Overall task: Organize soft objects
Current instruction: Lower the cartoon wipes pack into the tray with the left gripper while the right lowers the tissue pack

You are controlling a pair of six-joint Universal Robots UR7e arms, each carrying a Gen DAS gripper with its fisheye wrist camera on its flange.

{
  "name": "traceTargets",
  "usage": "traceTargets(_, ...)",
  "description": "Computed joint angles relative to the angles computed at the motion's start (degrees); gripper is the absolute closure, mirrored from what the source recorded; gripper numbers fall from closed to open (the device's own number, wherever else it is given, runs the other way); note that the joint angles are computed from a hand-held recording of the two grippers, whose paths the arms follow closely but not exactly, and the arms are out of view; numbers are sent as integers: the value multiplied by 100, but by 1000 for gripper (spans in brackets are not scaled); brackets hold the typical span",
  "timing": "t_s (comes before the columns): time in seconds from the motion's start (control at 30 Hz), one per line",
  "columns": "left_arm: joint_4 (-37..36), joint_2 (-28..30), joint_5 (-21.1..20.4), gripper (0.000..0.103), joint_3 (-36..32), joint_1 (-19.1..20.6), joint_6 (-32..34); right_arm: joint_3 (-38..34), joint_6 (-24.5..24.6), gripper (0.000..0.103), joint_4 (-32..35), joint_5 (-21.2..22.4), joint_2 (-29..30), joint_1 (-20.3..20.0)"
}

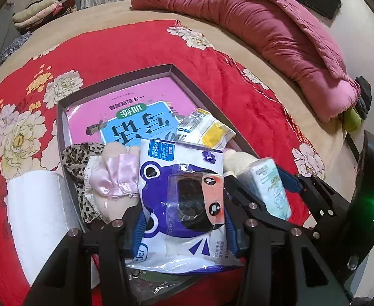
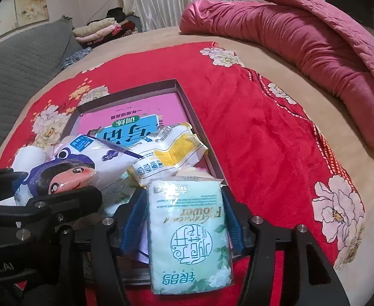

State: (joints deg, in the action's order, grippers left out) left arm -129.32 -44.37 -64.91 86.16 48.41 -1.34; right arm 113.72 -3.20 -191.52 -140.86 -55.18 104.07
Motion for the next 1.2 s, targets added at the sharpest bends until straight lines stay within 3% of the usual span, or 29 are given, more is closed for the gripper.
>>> traceTargets(0.07, 15, 14, -13, 53, -40, 27, -19, 10, -5, 38, -8, 28, -9, 2)
traceTargets(0.17, 99, 60, 1, 53, -124, 42, -38, 25, -199, 27, -255, -109, 22, 80)
traceTargets(0.3, 185, 154, 27, 53, -220, 19, 24, 71, -967, 27, -683, -351, 66, 261)
traceTargets(0.4, 194, 185, 40, 53, -216, 2, 74, 175, -1097, 27, -823, -448, 1, 323)
traceTargets(0.47, 160, 193, 74, 53, -189, -6, 127, 348, -913, 26, -998, -303, -177, 317)
traceTargets(0.53, 155, 209, 124, 53, -180, -10, 139, 449, -640, 26, -1214, -426, -254, 307)
traceTargets(0.7, 150, 266, 180, 53, -148, -27, 204, 587, 118, 26, -1037, -561, -442, 183)
traceTargets(1.2, -152, 295, 356, 51, 43, -36, 352, 600, 36, 26, -1123, -561, -447, 150)
